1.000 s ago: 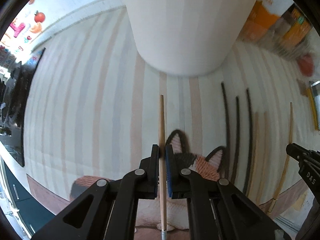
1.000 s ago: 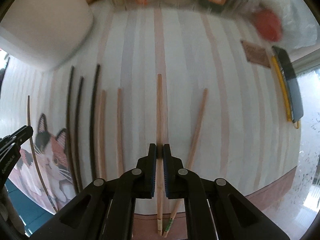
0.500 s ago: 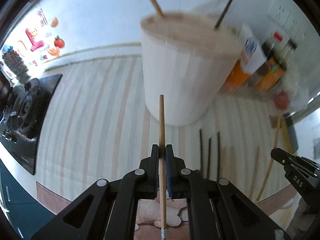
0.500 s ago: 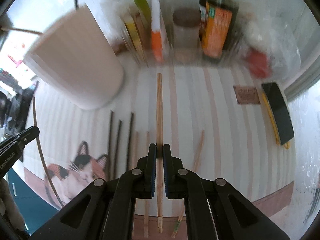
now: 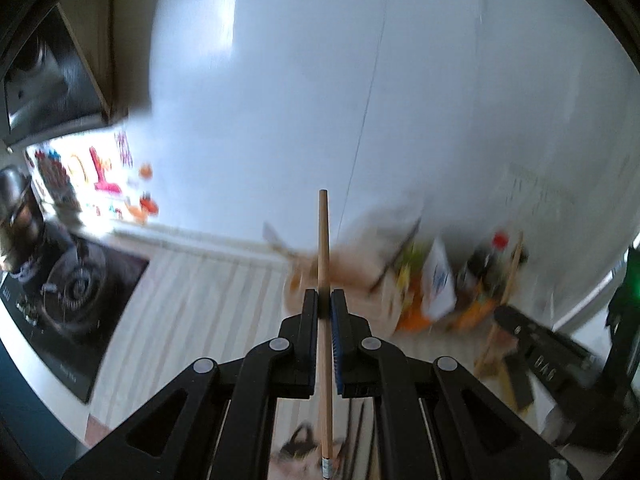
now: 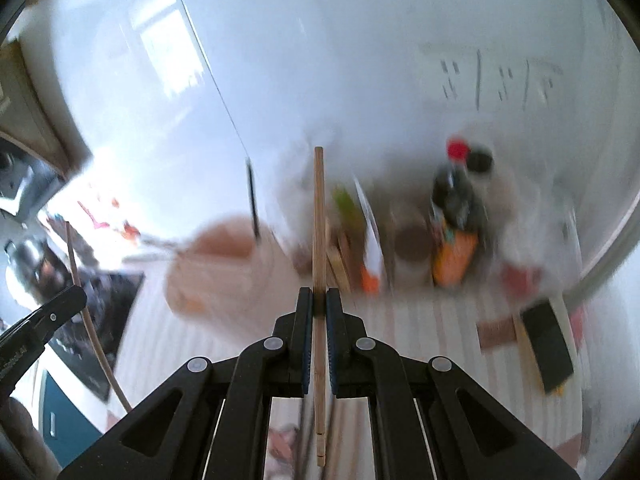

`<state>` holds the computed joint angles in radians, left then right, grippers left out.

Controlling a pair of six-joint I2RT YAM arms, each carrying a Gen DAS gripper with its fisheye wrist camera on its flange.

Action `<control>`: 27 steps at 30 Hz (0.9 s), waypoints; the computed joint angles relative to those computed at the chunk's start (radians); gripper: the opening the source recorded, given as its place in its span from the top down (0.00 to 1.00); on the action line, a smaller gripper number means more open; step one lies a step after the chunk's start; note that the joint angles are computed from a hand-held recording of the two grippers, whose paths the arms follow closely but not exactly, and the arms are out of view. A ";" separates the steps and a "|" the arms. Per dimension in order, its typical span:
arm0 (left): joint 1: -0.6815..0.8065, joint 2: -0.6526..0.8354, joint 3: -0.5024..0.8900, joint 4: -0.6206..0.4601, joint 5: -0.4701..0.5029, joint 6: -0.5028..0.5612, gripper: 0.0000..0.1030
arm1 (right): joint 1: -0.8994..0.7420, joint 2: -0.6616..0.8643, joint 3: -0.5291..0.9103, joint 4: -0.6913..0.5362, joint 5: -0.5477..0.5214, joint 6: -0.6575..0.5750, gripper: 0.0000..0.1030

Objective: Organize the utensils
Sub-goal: 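Carry both chopsticks up and lower them into the cream holder with both tools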

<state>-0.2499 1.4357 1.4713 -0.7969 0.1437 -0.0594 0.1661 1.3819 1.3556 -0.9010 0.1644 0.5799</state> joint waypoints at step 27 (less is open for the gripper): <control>-0.023 0.703 0.776 -0.003 -0.103 -0.205 0.96 | -0.121 0.465 0.422 0.324 -0.042 0.037 0.93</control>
